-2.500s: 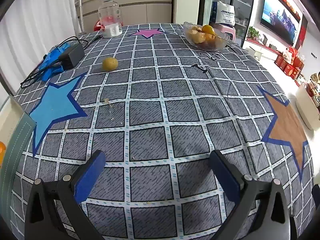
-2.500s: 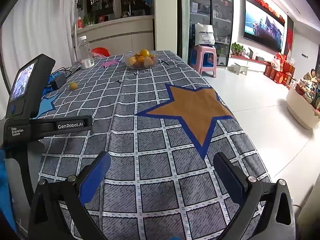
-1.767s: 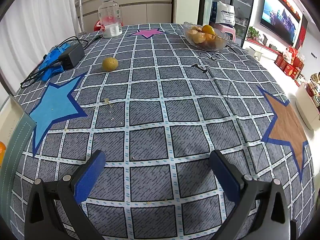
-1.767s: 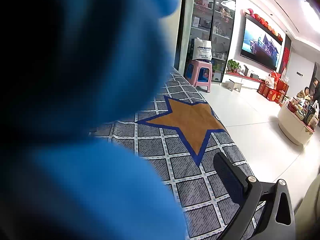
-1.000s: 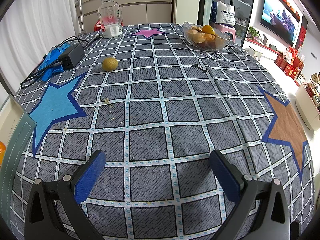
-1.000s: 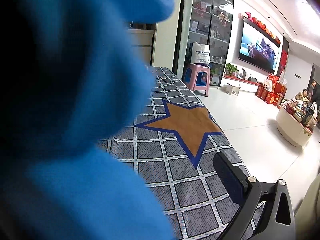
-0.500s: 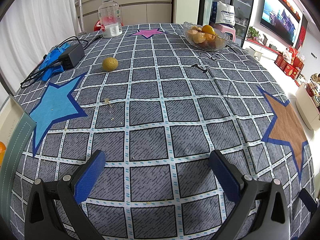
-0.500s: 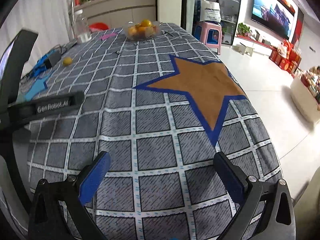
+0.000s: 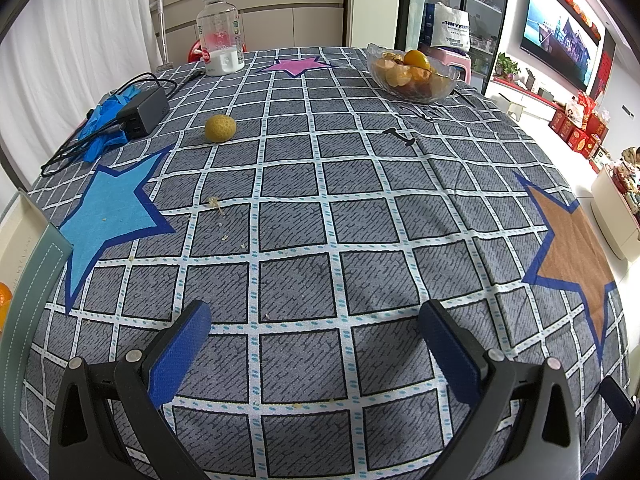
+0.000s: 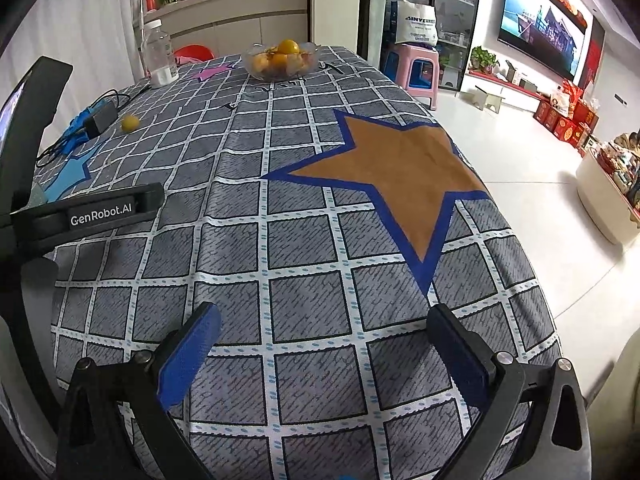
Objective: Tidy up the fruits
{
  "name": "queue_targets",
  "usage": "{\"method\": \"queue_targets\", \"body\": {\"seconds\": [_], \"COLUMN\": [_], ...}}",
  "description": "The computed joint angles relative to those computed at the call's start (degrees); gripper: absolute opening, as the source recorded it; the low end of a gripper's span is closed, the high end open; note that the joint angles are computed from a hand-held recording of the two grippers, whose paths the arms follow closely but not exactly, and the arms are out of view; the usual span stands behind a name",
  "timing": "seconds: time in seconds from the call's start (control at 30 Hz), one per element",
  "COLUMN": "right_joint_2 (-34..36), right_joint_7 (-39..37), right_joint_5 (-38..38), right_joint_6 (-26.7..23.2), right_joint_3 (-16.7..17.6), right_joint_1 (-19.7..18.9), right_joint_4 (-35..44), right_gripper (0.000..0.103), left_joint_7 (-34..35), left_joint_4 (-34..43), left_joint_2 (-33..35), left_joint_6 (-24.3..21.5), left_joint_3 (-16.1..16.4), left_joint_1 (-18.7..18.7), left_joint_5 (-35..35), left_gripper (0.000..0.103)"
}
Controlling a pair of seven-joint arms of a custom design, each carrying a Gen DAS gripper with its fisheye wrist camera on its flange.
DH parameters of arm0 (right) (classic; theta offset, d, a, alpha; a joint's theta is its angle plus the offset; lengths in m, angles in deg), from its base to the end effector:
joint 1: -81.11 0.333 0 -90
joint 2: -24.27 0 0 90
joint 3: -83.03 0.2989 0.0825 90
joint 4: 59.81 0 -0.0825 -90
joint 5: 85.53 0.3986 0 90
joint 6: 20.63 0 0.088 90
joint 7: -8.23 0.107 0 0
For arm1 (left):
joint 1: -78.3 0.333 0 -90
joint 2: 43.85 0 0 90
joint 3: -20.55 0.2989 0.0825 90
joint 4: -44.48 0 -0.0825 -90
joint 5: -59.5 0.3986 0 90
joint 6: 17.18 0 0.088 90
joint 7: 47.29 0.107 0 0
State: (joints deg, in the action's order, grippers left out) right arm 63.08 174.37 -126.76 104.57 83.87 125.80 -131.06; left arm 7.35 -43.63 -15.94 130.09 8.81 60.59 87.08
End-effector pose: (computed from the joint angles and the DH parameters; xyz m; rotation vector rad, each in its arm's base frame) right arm 0.5590 0.5307 0.3830 -1.6760 2.0307 -0.7326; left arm 0.6498 -0.3466 0.4171 -1.7139 2.0512 -0.6588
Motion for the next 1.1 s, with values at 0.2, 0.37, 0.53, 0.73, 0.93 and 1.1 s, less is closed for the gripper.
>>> {"method": "queue_targets", "body": {"seconds": [0.2, 0.37, 0.53, 0.73, 0.93, 1.1], "right_joint_2": [2.48, 3.31, 3.02, 2.99, 3.55, 3.06], "right_joint_7": [-1.29, -1.39, -1.22, -1.18, -1.41, -1.25], "right_joint_5": [0.86, 1.28, 1.27, 1.28, 1.39, 1.33], "right_joint_6": [-0.49, -0.93, -0.87, -0.77, -0.97, -0.72], "right_joint_3": [-0.52, -0.99, -1.11, -1.13, -1.16, -1.23], "right_joint_1": [-0.15, 0.17, 0.2, 0.18, 0.13, 0.16], "right_joint_4": [3.68, 4.95, 4.46, 4.38, 5.2, 4.42], "right_gripper": [0.103, 0.103, 0.103, 0.103, 0.103, 0.103], "left_joint_7": [0.01, 0.01, 0.01, 0.01, 0.01, 0.02], "left_joint_4": [0.0, 0.0, 0.0, 0.0, 0.0, 0.01], "left_joint_2": [0.0, 0.0, 0.0, 0.0, 0.0, 0.01], "left_joint_6": [0.0, 0.0, 0.0, 0.0, 0.0, 0.01], "left_joint_3": [0.02, 0.03, 0.03, 0.03, 0.03, 0.03], "left_joint_1": [-0.02, -0.02, -0.02, -0.03, -0.03, -0.02], "left_joint_5": [-0.02, -0.02, -0.02, -0.02, -0.02, -0.03], "left_gripper": [0.103, 0.103, 0.103, 0.103, 0.103, 0.103]}}
